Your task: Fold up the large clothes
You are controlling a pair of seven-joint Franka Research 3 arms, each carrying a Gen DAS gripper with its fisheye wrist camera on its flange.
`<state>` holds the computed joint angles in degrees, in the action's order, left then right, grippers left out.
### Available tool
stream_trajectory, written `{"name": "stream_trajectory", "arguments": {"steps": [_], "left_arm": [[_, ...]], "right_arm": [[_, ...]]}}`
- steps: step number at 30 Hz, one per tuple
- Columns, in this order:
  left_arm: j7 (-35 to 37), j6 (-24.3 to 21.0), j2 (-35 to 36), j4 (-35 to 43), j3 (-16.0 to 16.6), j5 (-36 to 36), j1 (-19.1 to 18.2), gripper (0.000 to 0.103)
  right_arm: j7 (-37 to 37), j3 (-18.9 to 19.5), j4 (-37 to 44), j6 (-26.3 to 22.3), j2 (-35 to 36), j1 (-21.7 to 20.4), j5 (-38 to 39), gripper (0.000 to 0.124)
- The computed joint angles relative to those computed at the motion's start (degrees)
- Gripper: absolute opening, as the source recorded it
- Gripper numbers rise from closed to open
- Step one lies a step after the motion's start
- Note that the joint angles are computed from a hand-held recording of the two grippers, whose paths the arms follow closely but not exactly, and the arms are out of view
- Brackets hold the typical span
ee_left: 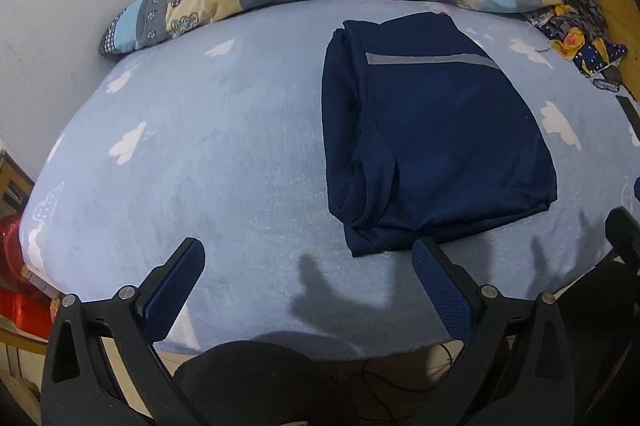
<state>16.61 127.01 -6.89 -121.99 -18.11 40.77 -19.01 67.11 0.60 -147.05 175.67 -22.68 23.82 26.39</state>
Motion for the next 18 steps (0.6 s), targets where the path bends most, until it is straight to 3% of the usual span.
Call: {"name": "stream_trajectory", "arguments": {"steps": [3, 18], "left_arm": [[-0.1, 0.5, -0.3, -0.3, 0.1, -0.7, 0.0, 0.103], [-0.1, 0.2, -0.8, -0.6, -0.2, 1.0, 0.0, 0.103]], "right_arm": [[0.6, 1.5, -0.6, 0.2, -0.6, -1.5, -1.6, 0.103], [1.8, 1.9, -0.6, -0.3, -0.6, -2.7, -4.6, 0.103]]}}
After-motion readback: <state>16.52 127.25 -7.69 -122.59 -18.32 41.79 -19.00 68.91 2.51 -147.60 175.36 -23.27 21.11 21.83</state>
